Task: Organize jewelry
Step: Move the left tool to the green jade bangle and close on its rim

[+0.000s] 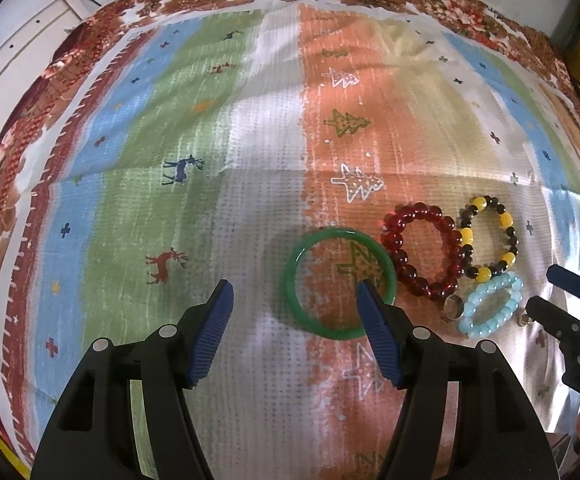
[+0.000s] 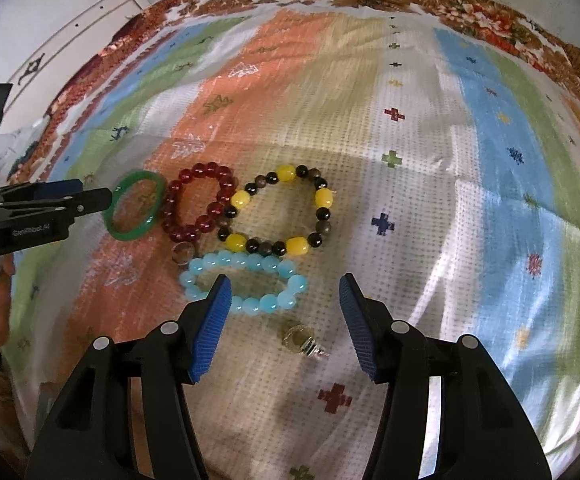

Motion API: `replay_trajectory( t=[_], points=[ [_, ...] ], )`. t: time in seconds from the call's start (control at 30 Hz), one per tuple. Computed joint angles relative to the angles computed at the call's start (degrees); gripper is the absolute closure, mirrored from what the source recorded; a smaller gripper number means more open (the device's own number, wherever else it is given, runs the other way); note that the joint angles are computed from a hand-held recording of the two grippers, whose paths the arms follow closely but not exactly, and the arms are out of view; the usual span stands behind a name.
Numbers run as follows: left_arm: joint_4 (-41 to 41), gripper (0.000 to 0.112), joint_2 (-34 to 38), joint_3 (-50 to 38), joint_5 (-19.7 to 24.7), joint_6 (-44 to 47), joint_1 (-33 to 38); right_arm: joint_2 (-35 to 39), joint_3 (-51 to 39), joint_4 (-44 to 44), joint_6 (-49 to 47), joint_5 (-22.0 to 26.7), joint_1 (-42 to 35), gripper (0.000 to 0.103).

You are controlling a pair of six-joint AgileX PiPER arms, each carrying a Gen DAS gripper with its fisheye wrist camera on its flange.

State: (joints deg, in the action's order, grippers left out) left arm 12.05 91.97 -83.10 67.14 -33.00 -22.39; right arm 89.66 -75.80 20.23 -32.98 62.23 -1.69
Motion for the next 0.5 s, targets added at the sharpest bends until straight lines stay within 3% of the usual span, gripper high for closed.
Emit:
replay_trajectory(
  t=[0.5],
  points=[
    [-0.9,0.048,3.8,-0.9,-0.7,2.0,1.8,4.2,-1.0,-3.1,1.9,-0.5,2.3,0.047]
  ],
)
